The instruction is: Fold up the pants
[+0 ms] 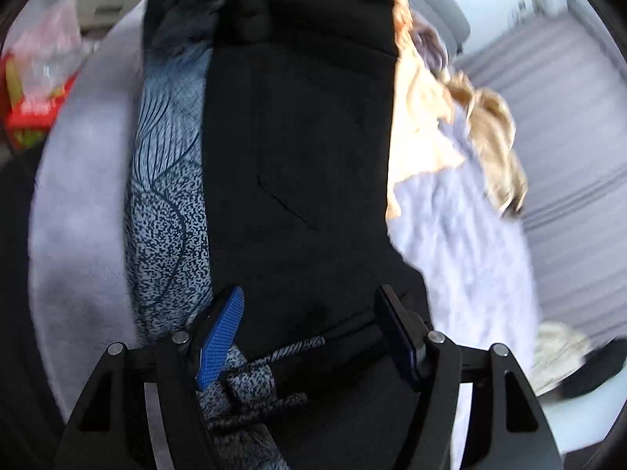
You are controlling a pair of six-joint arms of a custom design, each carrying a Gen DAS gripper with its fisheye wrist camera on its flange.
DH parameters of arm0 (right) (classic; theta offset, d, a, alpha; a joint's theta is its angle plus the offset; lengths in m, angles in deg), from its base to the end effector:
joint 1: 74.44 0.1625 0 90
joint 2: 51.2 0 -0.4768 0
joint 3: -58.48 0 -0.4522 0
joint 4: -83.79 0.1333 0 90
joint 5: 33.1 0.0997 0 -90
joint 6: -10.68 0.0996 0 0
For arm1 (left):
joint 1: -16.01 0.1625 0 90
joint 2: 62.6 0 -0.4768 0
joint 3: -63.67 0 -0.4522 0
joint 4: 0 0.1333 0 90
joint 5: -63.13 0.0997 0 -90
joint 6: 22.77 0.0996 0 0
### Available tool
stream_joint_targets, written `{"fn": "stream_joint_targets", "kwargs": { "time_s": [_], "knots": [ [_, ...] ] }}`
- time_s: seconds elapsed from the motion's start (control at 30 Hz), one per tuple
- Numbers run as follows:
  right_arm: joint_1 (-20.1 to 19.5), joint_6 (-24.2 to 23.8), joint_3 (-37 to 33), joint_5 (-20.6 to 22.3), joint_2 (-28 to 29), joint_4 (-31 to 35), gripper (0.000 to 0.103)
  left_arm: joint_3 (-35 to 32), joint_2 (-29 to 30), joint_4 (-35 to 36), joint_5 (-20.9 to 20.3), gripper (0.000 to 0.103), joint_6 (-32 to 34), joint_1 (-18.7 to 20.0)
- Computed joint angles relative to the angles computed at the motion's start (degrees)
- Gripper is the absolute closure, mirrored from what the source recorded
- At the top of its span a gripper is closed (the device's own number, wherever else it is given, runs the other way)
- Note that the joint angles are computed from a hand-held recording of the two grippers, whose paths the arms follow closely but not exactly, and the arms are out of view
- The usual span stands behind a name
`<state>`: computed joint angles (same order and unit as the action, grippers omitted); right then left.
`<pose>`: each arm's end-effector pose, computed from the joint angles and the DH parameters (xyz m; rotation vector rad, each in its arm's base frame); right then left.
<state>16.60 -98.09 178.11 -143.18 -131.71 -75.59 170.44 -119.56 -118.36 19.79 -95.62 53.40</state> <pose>0.1093 -0.5608 0.3169 1.9883 -1.5443 0.0414 -0.3673 -0.5397 0.1167 -0.2248 2.3567 -0.6998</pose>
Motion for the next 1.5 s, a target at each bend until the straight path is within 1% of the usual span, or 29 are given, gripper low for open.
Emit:
{"fn": "stream_joint_targets", "kwargs": {
  "time_s": [0.03,0.07,0.13,0.17,0.2,0.23,0.27,0.3,0.37,0.4,0.43,0.47,0.53,0.57,0.67,0.73,0.77,0.83,0.87,0.93,1.03,1.13,1.2,1.23,1.27,1.37,1.43,1.47,1.5],
  "knots": [
    [0.52,3.92,-2.24,-1.09,0.14,6.0,0.029,0.35,-0.22,0.04,-0.23,0.075,-0.3,-0.06],
    [0.99,7.04,-4.61,-3.32,1.0,12.0,0.027,0.44,-0.29,0.11,-0.36,0.075,-0.35,-0.09],
    [1.45,10.8,-9.77,-9.79,4.5,24.0,0.018,0.32,-0.26,0.35,-0.28,0.075,0.23,-0.49],
    [1.47,13.94,-13.05,-11.16,7.02,30.0,0.013,-0.37,0.32,1.43,0.58,0.075,0.32,-0.83],
    [1.51,17.8,-16.55,-11.99,9.57,35.99,0.001,-1.18,0.88,3.26,1.58,0.075,0.2,-1.4],
    [1.54,20.42,-18.89,-12.61,11.67,39.59,0.0,-2.36,2.08,4.34,2.73,0.075,0.57,-1.63],
    [1.72,20.9,-20.34,-13.1,13.03,41.97,0.0,-3.47,2.93,6.3,3.83,0.075,0.02,-2.14],
    [2.07,20.11,-20.69,-13.68,13.47,42.54,0.0,-4.75,3.74,8.61,4.58,0.075,-0.8,-2.57],
    [3.24,17.59,-20.09,-14.77,13.08,41.36,0.0,-7.16,4.97,13.85,5.41,0.075,-2.76,-3.15],
    [3.57,15.9,-19.8,-13.47,12.13,40.18,0.0,-7.68,5.16,15.2,5.67,0.076,-3.07,-3.42],
    [3.43,13.97,-19.62,-10.15,10.5,38.62,0.0,-8.25,5.38,16.51,5.86,0.076,-3.43,-3.68],
    [2.98,13.48,-20.37,-5.75,8.78,38.92,0.0,-8.96,5.72,17.78,5.94,0.076,-3.52,-3.93],
    [1.44,16.51,-24.24,2.09,6.22,44.35,0.0,-11.12,7.31,19.88,6.35,0.077,-2.96,-4.15],
    [0.29,17.48,-25.63,5.26,4.78,45.33,0.0,-12.23,7.86,21.32,6.4,0.077,-2.9,-4.43],
    [-3.37,18.36,-27.25,9.7,1.24,44.05,0.0,-16.61,10.08,23.24,5.81,0.079,-1.22,-4.86],
    [-6.14,19.69,-29.7,10.55,1.15,44.65,0.0,-19.52,11.85,22.38,6.77,0.079,2.4,-5.62],
    [-7.28,20.42,-29.38,10.36,0.17,44.39,0.0,-21.59,13.18,22.99,7.11,0.079,3.8,-5.93],
    [-9.84,20.18,-28.71,9.72,-0.99,41.52,0.0,-27.82,17.47,26.97,7.63,0.08,5.48,-5.99],
    [-10.81,20.42,-27.31,9.55,-1.84,39.65,0.0,-31.0,19.7,28.9,7.61,0.08,6.37,-5.99],
    [-13.29,20.9,-27.87,10.09,-2.3,39.77,0.0,-35.19,22.67,28.86,6.53,0.081,9.15,-6.07],
    [-16.37,20.59,-29.41,14.01,-3.19,41.62,0.0,-42.13,27.73,27.94,4.84,0.082,13.82,-6.58],
    [-18.79,20.14,-29.07,17.61,-4.84,41.0,0.0,-48.35,32.38,26.96,4.92,0.082,19.88,-8.06],
    [-20.06,20.47,-30.3,18.77,-4.97,41.27,0.0,-50.71,34.19,25.28,3.58,0.082,23.13,-9.09],
    [-20.47,20.99,-30.58,18.98,-5.03,41.12,0.0,-53.34,36.48,24.63,2.49,0.082,24.8,-8.81],
    [-21.19,21.54,-31.16,19.11,-4.89,41.03,0.0,-57.54,39.79,25.15,1.1,0.082,26.15,-8.06],
    [-22.82,23.84,-32.87,18.46,-4.14,40.29,0.0,-69.7,49.66,31.2,-3.18,0.082,27.16,-5.83],
    [-23.55,25.08,-32.88,18.0,-4.37,39.5,0.0,-80.52,57.37,39.82,-4.98,0.081,26.23,-4.2],
    [-23.91,25.25,-32.77,17.79,-4.48,39.15,0.0,-86.52,61.37,44.2,-3.93,0.08,26.12,-3.76],
    [-24.33,25.07,-32.6,17.56,-4.67,38.92,0.0,-91.09,64.34,47.53,-2.01,0.077,25.87,-3.68]
  ]
}}
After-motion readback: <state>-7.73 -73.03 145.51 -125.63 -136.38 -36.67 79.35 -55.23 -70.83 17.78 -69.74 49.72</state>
